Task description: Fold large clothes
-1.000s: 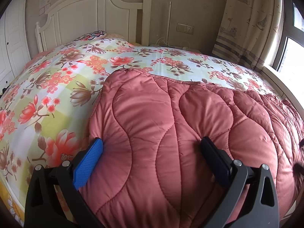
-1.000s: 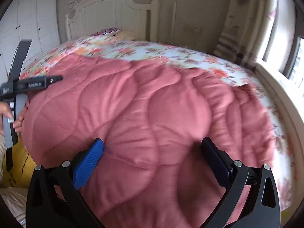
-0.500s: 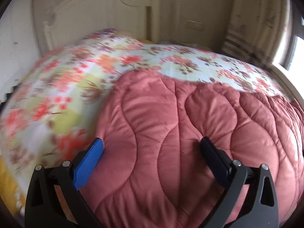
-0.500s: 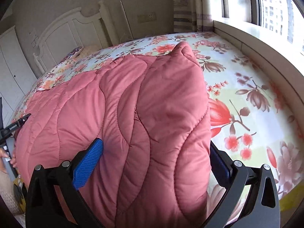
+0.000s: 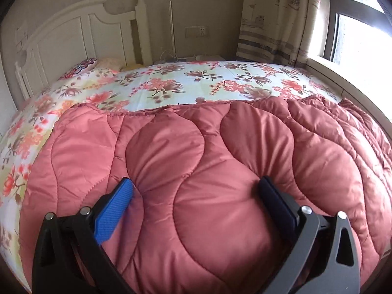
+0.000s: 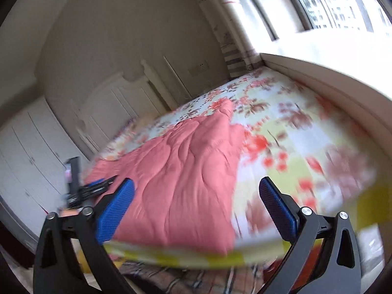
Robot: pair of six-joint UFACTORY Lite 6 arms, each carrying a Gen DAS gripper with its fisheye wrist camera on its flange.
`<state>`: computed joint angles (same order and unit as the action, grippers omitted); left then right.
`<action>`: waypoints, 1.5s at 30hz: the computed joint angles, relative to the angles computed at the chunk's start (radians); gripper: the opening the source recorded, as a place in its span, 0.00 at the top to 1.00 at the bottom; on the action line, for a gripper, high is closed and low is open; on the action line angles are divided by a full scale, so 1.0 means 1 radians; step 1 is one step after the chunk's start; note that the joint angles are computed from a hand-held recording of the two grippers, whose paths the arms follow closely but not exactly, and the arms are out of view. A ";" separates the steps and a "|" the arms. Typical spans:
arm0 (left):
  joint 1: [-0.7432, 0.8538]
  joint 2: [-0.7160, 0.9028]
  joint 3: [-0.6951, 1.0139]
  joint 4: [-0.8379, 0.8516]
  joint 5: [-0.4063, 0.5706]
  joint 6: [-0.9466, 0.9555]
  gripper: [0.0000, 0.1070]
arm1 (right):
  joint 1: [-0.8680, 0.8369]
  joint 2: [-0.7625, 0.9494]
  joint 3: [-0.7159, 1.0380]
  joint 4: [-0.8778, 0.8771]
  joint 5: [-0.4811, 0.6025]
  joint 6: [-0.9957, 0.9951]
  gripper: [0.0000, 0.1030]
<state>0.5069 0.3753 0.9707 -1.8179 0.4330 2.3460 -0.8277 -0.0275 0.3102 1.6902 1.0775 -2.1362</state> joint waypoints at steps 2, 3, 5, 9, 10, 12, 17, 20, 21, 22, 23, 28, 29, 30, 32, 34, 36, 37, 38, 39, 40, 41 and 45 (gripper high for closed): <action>0.003 -0.002 -0.009 -0.024 0.005 0.026 0.06 | -0.133 0.069 -0.023 -0.115 0.051 -0.030 0.17; 0.006 -0.007 -0.017 -0.031 0.008 0.036 0.06 | -0.150 0.091 -0.030 -0.130 0.047 -0.039 0.18; 0.006 -0.007 -0.016 -0.023 0.008 0.028 0.06 | -0.129 0.180 -0.025 -0.152 0.010 -0.063 0.21; 0.006 -0.018 -0.028 -0.012 0.010 0.016 0.06 | 0.014 0.274 -0.025 -0.063 -0.019 -0.138 0.24; 0.006 -0.013 -0.022 -0.006 0.012 0.010 0.06 | 0.065 0.274 -0.027 -0.021 -0.020 -0.150 0.24; 0.010 -0.003 -0.010 0.022 0.019 -0.014 0.06 | 0.144 0.275 -0.018 0.033 -0.018 -0.146 0.24; 0.015 0.024 0.028 0.092 0.027 -0.084 0.06 | 0.300 0.308 0.033 0.173 0.009 -0.134 0.24; 0.013 0.030 0.035 0.099 0.027 -0.092 0.06 | 0.384 0.366 0.093 0.236 0.028 -0.091 0.21; 0.013 0.029 0.033 0.093 0.029 -0.086 0.06 | 0.428 0.394 0.128 0.271 0.035 -0.063 0.19; 0.013 0.029 0.031 0.084 0.029 -0.077 0.06 | 0.477 0.382 0.132 0.340 0.020 -0.050 0.14; 0.013 0.031 0.032 0.082 0.029 -0.076 0.06 | 0.541 0.341 0.125 0.422 -0.010 -0.044 0.06; 0.014 0.021 0.015 0.029 0.032 -0.031 0.06 | 0.831 0.262 0.186 0.791 -0.209 -0.123 0.05; 0.013 0.016 0.008 0.002 0.029 -0.009 0.06 | 0.860 0.275 0.209 0.840 -0.221 -0.124 0.05; 0.011 0.013 0.002 -0.020 0.026 0.007 0.06 | 0.864 0.306 0.236 0.858 -0.195 -0.097 0.07; 0.006 0.014 0.003 -0.055 0.019 0.026 0.06 | 0.807 0.389 0.259 0.805 -0.030 -0.061 0.27; 0.003 0.023 0.018 -0.050 0.023 0.017 0.06 | 0.758 0.426 0.254 0.787 0.068 -0.092 0.53; -0.017 0.031 0.033 -0.043 0.031 0.037 0.06 | 0.735 0.416 0.214 0.793 0.130 -0.149 0.61; -0.039 0.035 0.042 -0.053 0.018 0.057 0.06 | 0.747 0.393 0.182 0.831 0.143 -0.196 0.62; -0.069 0.036 0.055 -0.047 -0.008 0.058 0.06 | 0.763 0.361 0.141 0.879 0.158 -0.250 0.62; -0.093 0.029 0.068 -0.023 -0.039 0.031 0.06 | 0.759 0.339 0.124 0.887 0.159 -0.262 0.62; -0.121 0.010 0.076 -0.004 -0.070 -0.005 0.06 | 0.750 0.324 0.114 0.884 0.160 -0.270 0.62; -0.140 -0.018 0.081 0.040 -0.076 -0.078 0.06 | 0.728 0.313 0.112 0.865 0.150 -0.279 0.62; -0.245 -0.080 0.144 0.204 -0.152 -0.353 0.06 | 0.668 0.316 0.114 0.811 0.150 -0.295 0.62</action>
